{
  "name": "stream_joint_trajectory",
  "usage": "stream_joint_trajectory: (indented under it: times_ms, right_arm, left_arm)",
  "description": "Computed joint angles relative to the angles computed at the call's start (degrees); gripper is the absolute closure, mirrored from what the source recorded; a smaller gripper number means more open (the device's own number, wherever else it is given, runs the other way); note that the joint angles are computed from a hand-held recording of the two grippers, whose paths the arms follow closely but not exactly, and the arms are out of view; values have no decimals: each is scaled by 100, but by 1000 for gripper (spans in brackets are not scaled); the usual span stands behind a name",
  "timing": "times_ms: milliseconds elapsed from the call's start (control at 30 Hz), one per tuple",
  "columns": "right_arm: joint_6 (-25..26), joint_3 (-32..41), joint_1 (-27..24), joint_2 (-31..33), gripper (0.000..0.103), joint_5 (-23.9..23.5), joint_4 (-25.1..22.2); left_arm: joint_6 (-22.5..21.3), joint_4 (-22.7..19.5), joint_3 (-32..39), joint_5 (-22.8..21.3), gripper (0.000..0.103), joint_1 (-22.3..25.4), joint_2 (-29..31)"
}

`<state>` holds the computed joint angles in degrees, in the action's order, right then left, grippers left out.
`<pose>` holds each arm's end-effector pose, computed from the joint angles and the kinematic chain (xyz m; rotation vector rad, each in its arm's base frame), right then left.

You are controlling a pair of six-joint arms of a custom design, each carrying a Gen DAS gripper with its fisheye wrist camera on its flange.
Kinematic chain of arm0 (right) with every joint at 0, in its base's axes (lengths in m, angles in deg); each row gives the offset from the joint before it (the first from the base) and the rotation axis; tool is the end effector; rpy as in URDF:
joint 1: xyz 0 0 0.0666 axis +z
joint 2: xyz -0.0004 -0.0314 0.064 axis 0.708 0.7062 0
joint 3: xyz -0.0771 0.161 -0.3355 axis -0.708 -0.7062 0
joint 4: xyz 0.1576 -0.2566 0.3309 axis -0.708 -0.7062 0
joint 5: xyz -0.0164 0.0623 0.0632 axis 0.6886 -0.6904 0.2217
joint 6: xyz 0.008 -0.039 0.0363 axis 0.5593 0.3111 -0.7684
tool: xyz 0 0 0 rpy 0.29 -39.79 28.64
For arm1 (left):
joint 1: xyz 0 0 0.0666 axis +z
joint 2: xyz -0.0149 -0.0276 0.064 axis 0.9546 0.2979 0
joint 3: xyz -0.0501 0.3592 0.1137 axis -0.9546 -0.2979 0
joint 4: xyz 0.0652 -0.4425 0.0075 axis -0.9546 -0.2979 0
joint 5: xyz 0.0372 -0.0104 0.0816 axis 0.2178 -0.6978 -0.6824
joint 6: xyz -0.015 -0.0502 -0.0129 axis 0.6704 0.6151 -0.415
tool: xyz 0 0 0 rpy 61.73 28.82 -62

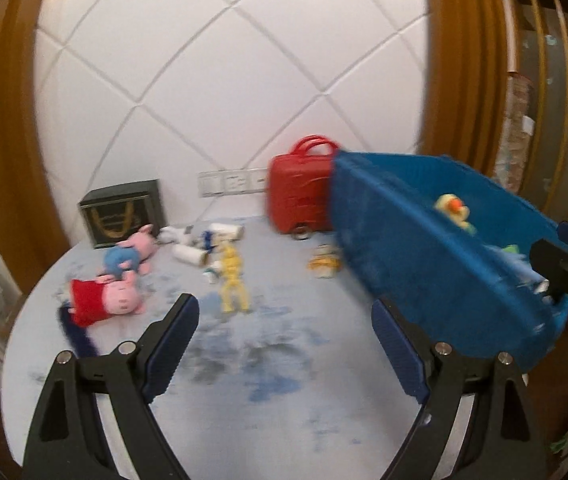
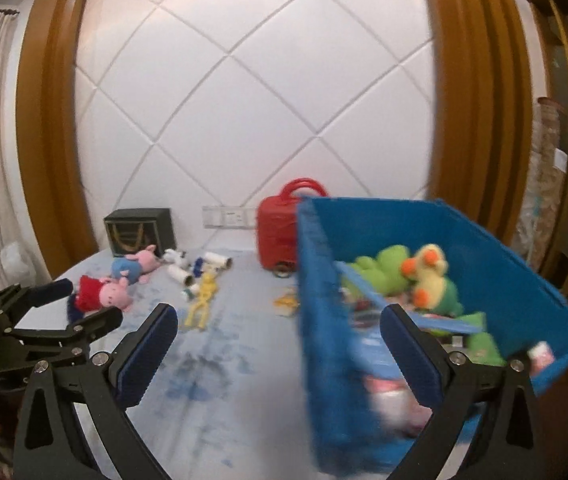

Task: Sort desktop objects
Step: 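Move both grippers back toward the yellow clip toy and pill bottle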

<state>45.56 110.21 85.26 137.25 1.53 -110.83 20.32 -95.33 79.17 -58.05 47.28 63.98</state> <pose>0.3299 0.2482 0.5944 0.0852 2.0285 -0.0583 0.4370 -0.2060 0.5649 0.3794 2.1256 -0.2454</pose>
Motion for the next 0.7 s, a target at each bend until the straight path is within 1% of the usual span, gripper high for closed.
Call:
stream_joint_trajectory:
  times_ms: [133, 167, 300, 367, 500, 600, 700]
  right_arm:
    - [-258, 611, 164, 892, 0, -119, 45]
    - [-352, 826, 184, 1172, 0, -192, 10]
    - [-647, 1453, 216, 1937, 0, -472, -248]
    - [-725, 1751, 203, 2285, 0, -592, -408]
    - [-802, 2121, 54, 2747, 0, -884, -596]
    - [-829, 2348, -137, 3058, 0, -1185, -645]
    - [-766, 2587, -356, 3355, 0, -1468, -748]
  left_arm:
    - [-269, -40, -63, 407, 14, 799, 96]
    - [-322, -85, -42, 496, 14, 1015, 173]
    - [-459, -266, 156, 728, 14, 1653, 572]
    - [-503, -340, 260, 710, 14, 1852, 771]
    - [-433, -512, 520, 717, 14, 2151, 1199]
    - [-360, -609, 718, 643, 14, 2213, 1486]
    - [-299, -695, 1032, 659, 14, 2153, 1856]
